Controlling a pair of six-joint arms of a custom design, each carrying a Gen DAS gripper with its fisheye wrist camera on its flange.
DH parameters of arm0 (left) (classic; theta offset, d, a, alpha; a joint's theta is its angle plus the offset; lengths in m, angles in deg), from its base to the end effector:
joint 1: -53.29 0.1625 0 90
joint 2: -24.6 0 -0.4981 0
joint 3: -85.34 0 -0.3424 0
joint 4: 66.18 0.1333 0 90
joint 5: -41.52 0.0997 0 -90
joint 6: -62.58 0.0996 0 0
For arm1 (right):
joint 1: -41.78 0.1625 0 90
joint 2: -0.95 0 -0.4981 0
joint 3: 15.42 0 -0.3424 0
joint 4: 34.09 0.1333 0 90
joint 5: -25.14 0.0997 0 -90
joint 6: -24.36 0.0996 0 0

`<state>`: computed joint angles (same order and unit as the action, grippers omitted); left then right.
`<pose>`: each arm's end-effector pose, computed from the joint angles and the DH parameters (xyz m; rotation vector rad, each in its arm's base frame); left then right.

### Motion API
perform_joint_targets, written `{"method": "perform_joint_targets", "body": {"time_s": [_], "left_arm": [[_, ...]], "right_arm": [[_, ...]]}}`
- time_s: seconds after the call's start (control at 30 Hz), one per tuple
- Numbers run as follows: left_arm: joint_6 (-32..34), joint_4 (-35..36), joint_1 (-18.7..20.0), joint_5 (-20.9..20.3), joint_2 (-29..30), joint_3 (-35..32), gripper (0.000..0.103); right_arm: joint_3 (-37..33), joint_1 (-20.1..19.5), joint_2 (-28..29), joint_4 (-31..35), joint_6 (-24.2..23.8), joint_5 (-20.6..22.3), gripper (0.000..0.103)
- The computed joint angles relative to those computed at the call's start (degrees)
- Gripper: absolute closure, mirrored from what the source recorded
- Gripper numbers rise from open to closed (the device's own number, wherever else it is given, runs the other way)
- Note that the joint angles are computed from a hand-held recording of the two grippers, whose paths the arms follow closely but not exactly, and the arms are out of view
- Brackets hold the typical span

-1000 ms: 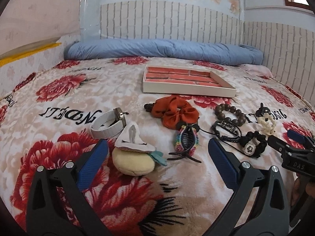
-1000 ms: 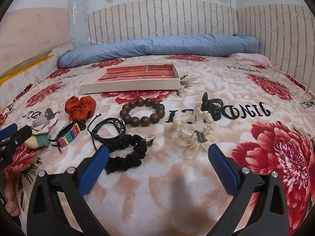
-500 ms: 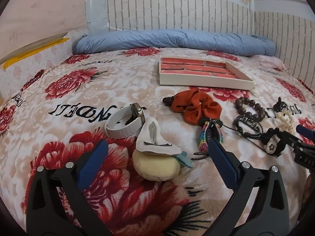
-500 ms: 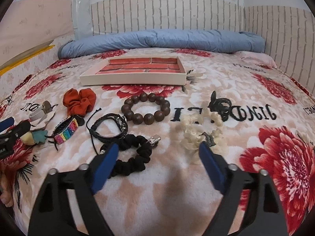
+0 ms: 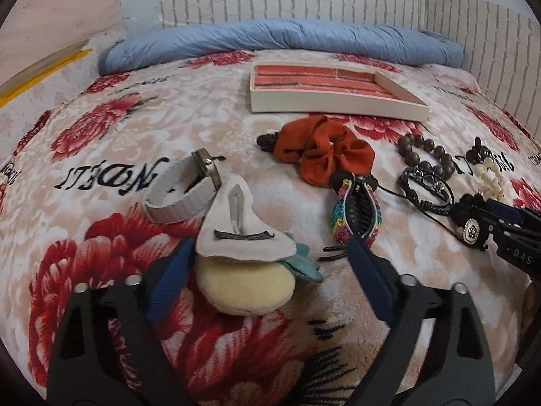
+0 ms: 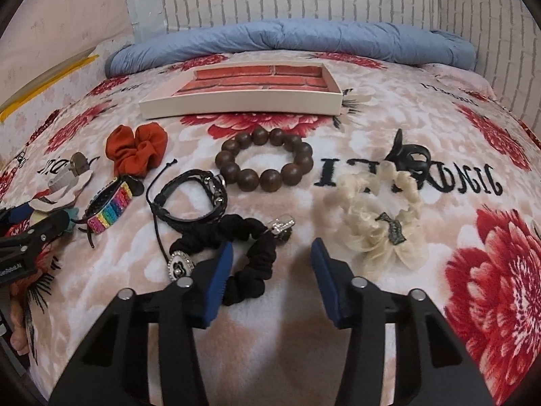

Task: Organize jewelry
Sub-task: 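Grasp the cream plush keychain with left tool while right tool grasps black beaded bracelet, then carry both held items over the brick-pattern tray and lower them in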

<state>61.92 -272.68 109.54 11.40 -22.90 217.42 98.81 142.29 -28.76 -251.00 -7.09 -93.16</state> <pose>-0.0842 -0.5209 0.1992 0.2689 2.1313 -0.9402 0.1937 -0.5723 0.0710 0.6441 -2.3389 0.8101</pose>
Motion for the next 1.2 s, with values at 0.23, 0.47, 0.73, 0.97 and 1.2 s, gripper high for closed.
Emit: {"method": "perform_joint_targets", "body": {"time_s": [0.23,0.47,0.73,0.97,1.2], "left_arm": [[-3.1,6.7,1.0,0.7,-1.4,-1.9,0.030],[-5.0,10.5,1.9,0.7,-3.0,-2.2,0.048],[-3.2,7.0,1.4,-0.6,-3.7,-0.9,0.052],[-0.5,4.2,-0.5,1.1,-4.5,-0.7,0.052],[6.5,4.2,-0.6,-0.3,-5.5,-7.2,0.052]], "right_arm": [[-1.7,0.6,0.3,2.9,-0.7,-0.9,0.075],[-1.0,0.5,-0.2,2.8,-1.0,0.5,0.085],[1.6,-0.2,-1.5,-2.3,-2.0,4.7,0.088],[1.8,0.0,-2.9,-3.8,-2.8,8.6,0.088],[-2.8,0.5,-4.6,1.9,-2.1,11.4,0.088]]}}
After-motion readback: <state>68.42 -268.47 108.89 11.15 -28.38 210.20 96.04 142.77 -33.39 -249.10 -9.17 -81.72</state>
